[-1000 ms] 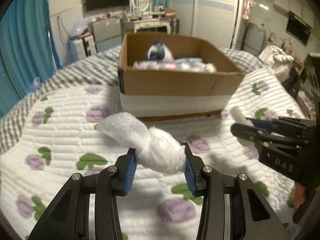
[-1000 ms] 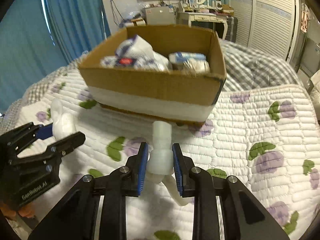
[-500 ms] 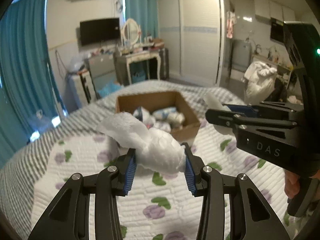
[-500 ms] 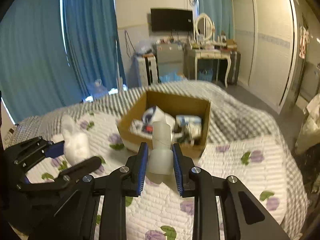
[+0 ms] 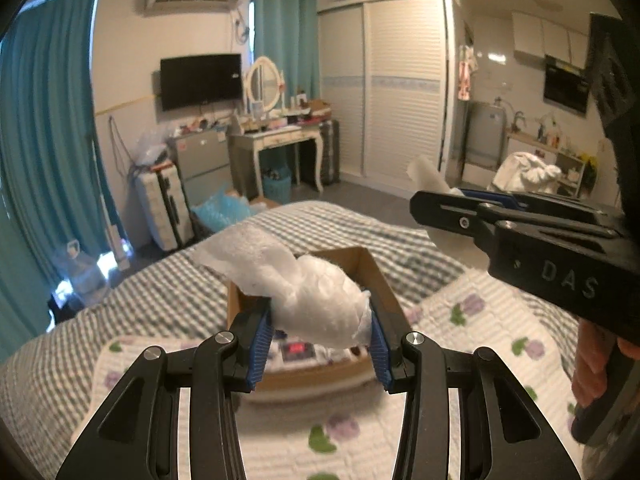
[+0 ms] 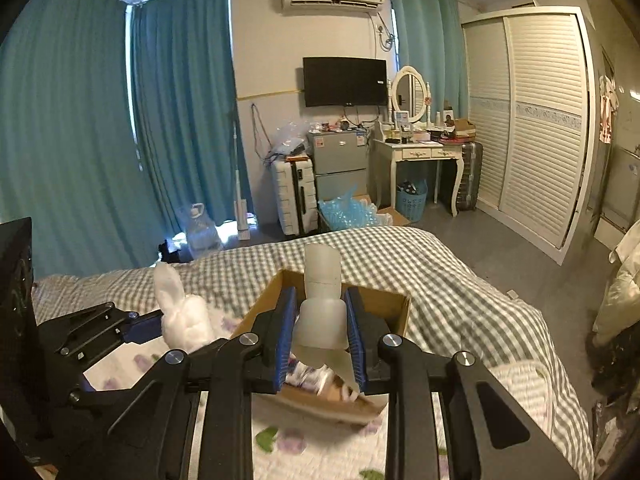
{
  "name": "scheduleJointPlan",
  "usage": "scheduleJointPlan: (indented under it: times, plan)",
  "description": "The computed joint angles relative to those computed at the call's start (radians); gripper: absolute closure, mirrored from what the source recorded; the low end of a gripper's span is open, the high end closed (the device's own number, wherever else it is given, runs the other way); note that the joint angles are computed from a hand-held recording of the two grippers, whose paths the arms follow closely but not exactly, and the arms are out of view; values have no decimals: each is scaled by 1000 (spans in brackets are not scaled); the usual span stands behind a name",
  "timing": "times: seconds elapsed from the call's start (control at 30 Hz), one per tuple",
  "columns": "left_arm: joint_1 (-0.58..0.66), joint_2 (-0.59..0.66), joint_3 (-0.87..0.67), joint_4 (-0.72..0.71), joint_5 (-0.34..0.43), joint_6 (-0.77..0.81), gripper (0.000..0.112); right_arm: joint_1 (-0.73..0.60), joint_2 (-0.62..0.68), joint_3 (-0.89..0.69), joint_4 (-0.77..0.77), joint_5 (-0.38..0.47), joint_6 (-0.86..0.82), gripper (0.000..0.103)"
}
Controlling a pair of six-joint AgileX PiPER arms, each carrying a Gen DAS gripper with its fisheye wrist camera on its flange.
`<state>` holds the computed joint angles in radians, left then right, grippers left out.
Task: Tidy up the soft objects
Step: 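Carry the bag and bottle into the box and open both grippers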
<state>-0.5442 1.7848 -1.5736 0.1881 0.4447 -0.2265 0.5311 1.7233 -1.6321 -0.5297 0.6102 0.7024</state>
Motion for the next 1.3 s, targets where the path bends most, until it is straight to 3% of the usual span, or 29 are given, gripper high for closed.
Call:
scheduleJointPlan:
  times: [0.27, 0.43, 0.53, 0.63, 0.73, 0.83, 0.87, 0.9, 0.97, 1.1, 1.3]
  plan:
    - [54, 347, -426, -50, 151, 82, 71, -171, 304, -292, 303, -22, -255, 79]
    - [69, 551, -669, -46, 259, 119, 71, -229, 510, -493, 406, 41, -350, 79]
    - [77, 607, -734, -72, 284, 151, 71, -266, 615, -601, 508, 72, -410, 79]
    - [57, 636, -766, 9, 297, 116, 70, -287, 693, -693, 588, 113, -458, 79]
    - [57, 624, -726, 0, 271, 133, 68, -291, 718, -717, 589, 108, -451, 76]
    - [55, 647, -777, 12, 314, 110, 59, -282, 705, -703, 515, 95, -386, 68]
    - [50, 659, -799, 35, 328, 79, 42, -279, 682, -667, 495, 76, -369, 59]
    - [45, 647, -780, 62, 327, 41, 38, -278, 665, -649, 485, 66, -361, 52]
    - [34, 584, -684, 130, 286, -40, 38, -275, 608, -579, 472, 37, -343, 50]
    - [24, 490, -598, 201, 274, -107, 38, -254, 474, -458, 389, 15, -271, 50]
    - [2, 199, -380, 266, 221, -202, 38, -188, 206, -306, 211, 53, -147, 50]
